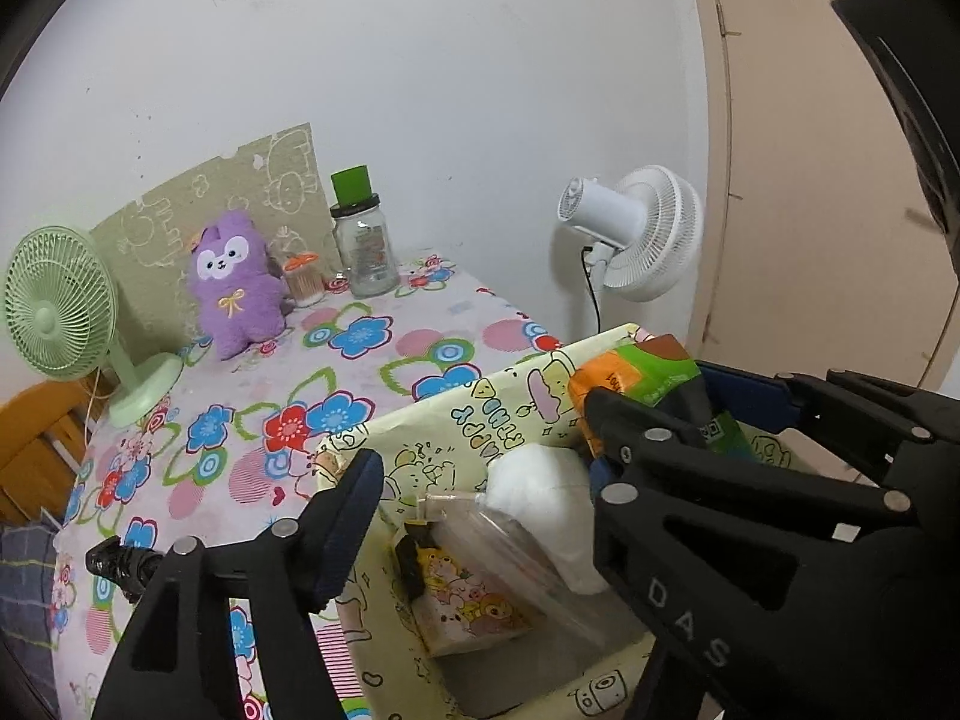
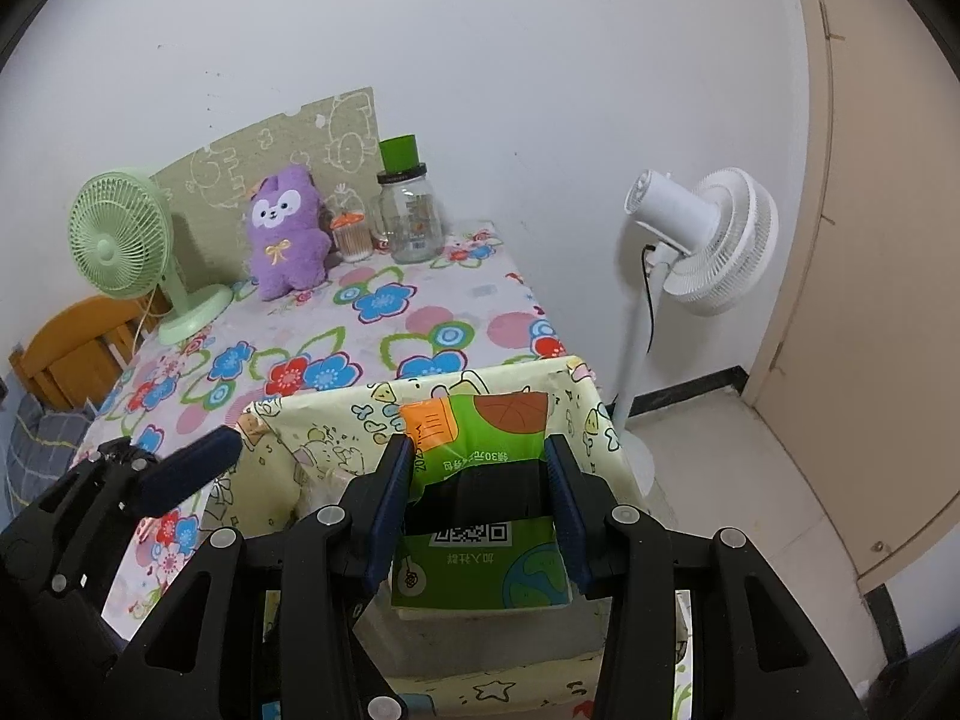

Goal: Organize soft objects
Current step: 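Open the right tool to drop the tissue pack while the left tool releases the bag, then withdraw both tools from the storage box back over the table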

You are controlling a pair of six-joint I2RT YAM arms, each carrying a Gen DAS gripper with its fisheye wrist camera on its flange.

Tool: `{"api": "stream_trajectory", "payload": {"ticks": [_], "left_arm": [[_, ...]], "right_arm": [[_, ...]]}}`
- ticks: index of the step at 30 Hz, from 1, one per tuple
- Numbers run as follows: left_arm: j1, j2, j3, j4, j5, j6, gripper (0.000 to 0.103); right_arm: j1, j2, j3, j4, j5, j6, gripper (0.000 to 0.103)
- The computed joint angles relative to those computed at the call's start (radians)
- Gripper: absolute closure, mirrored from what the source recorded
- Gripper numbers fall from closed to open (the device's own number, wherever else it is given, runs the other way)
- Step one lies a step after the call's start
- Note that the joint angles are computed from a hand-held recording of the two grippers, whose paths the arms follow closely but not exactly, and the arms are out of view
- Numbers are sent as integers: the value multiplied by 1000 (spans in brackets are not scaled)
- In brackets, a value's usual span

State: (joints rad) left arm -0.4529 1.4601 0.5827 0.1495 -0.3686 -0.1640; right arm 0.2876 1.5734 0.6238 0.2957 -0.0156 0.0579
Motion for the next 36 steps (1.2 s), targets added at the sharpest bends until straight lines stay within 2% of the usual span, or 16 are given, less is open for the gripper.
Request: {"api": "stream_trajectory", "payload": {"ticks": [7, 10, 12, 18, 27, 36], "left_arm": [[9, -1, -3, -11, -20, 4, 20], [14, -18, -21, -5, -13, 2, 10], [17, -29, -29, -8, -13, 1, 10], [41, -101, -66, -27, -3, -9, 8], [68, -238, -130, -66, 1, 2, 5], [108, -420, -195, -140, 12, 22, 5]], "right_arm": [[5, 12, 5, -4, 3, 1, 53], [14, 5, 1, -9, 14, 5, 43], [20, -2, -7, -3, 20, 12, 33], [43, -36, -35, 0, 35, 27, 24], [129, -116, -75, -12, 109, 43, 15], [240, -200, -118, -19, 192, 100, 12]]}}
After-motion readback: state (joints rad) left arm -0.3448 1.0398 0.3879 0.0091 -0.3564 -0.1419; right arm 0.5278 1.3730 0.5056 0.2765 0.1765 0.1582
